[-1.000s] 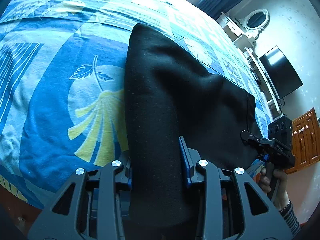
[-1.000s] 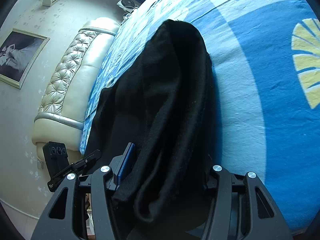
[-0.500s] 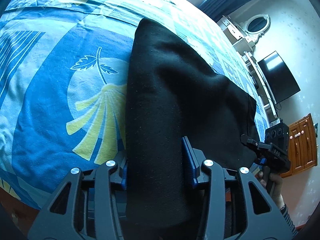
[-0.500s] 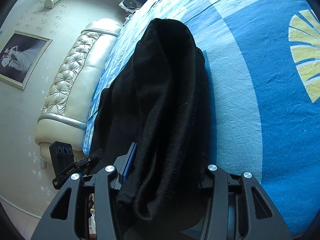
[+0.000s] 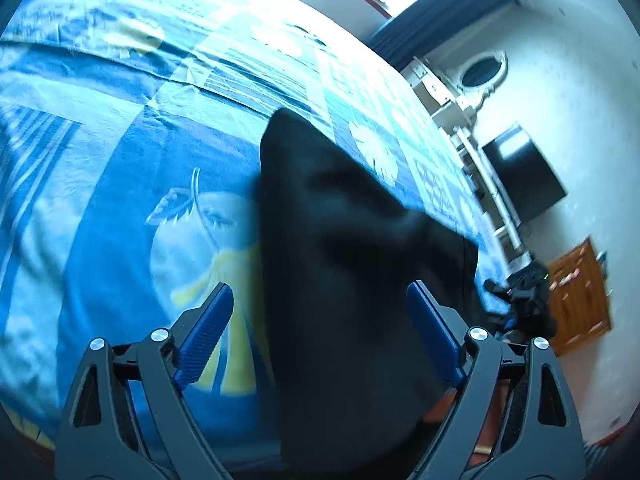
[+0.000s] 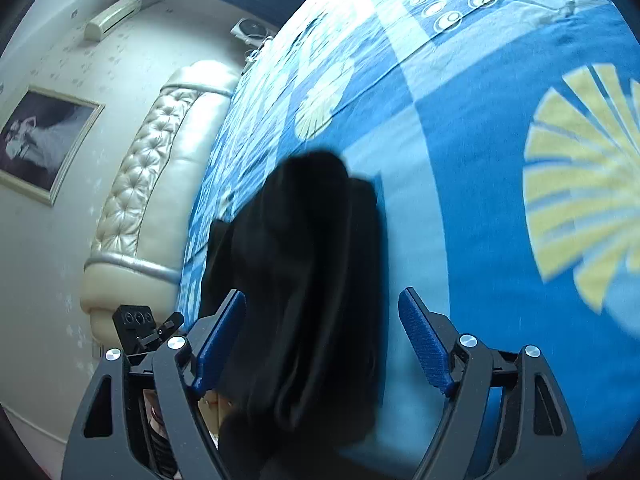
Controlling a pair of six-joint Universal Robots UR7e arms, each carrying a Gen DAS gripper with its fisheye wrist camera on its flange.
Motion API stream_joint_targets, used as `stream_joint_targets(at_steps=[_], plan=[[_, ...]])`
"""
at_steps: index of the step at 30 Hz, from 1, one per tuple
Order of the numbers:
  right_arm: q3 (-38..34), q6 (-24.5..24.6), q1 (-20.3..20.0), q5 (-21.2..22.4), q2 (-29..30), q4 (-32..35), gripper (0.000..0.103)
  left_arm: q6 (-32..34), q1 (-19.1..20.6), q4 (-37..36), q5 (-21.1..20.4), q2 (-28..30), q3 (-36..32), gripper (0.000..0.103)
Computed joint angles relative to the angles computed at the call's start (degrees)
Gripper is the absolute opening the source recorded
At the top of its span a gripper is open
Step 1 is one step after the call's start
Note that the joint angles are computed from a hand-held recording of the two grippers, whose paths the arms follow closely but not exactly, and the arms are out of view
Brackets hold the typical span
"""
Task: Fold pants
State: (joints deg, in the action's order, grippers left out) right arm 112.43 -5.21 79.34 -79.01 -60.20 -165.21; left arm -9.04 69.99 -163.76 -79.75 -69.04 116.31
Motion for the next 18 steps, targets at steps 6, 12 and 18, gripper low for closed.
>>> stream_joint_targets(at_steps=[6, 12, 18], plan=[[-8.3, 1.5, 1.2, -0.5, 6.7, 2.3, 0.079, -0.7, 3.4, 5.6, -4.0, 7.9, -10.8, 0.088], [-12.5, -2.0, 3.1, -3.0, 9.6, 6.4, 0.064, 3.1, 3.6, 12.1, -2.7, 11.6, -16.1, 0.045], [-11.5, -2.7, 3.3, -1.8, 9.0, 4.6, 0.042, 5.4, 2.0, 9.0, 0.8, 11.3, -14.5, 0.028]])
